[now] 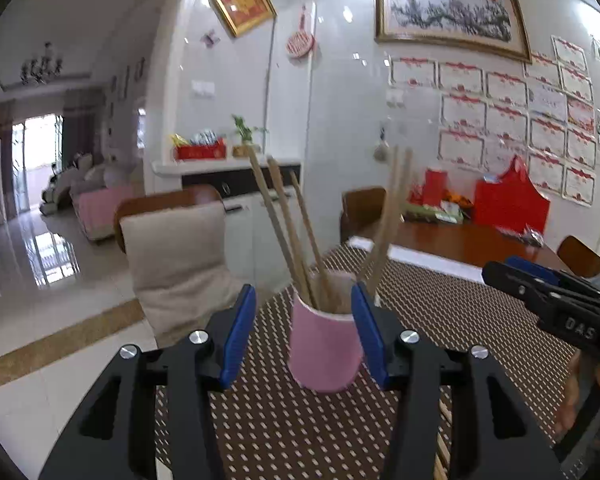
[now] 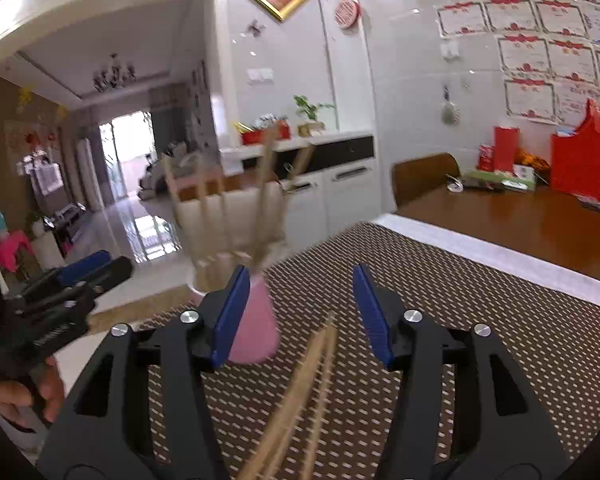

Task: Organize utensils
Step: 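Move both open tools back down to the remaining chopsticks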

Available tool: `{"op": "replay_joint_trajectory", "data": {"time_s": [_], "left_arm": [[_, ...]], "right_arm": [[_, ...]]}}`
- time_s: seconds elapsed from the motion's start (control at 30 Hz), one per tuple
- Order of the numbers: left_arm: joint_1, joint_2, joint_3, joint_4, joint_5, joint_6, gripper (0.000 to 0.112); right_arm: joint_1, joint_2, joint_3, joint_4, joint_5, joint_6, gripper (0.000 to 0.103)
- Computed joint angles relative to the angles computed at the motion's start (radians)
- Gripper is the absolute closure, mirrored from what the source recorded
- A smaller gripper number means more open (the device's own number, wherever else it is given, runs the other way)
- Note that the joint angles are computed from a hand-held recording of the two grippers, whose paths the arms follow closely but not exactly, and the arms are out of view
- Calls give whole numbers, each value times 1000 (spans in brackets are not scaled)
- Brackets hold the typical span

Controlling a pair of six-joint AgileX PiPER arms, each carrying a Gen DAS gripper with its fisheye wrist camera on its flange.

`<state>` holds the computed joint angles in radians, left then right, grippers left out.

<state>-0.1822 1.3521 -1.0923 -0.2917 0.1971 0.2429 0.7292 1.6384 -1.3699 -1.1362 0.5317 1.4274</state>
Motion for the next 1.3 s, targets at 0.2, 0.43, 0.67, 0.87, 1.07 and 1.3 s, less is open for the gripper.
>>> {"op": "replay_joint_trajectory", "data": {"time_s": [0.2, 0.43, 0.67, 0.87, 1.07, 1.3], "left_arm": [[-58, 56, -37, 105, 118, -106, 59], [-115, 210, -145, 58, 316, 0, 59], [-154, 333, -230, 157, 408, -95, 59], [-184, 393, -295, 212, 439, -166, 59], [-221, 451, -356, 322, 464, -280, 59], [-228, 574, -549, 393, 584, -358, 57]], "right_arm": [[-70, 8, 27, 226, 29, -198, 40], [-132, 38, 57, 425, 14, -371, 39], [-167, 42, 100, 499, -46, -411, 37], [-187, 54, 108, 594, -74, -483, 37], [-207, 51, 125, 664, -95, -525, 37], [-211, 57, 123, 705, -96, -559, 37]]}}
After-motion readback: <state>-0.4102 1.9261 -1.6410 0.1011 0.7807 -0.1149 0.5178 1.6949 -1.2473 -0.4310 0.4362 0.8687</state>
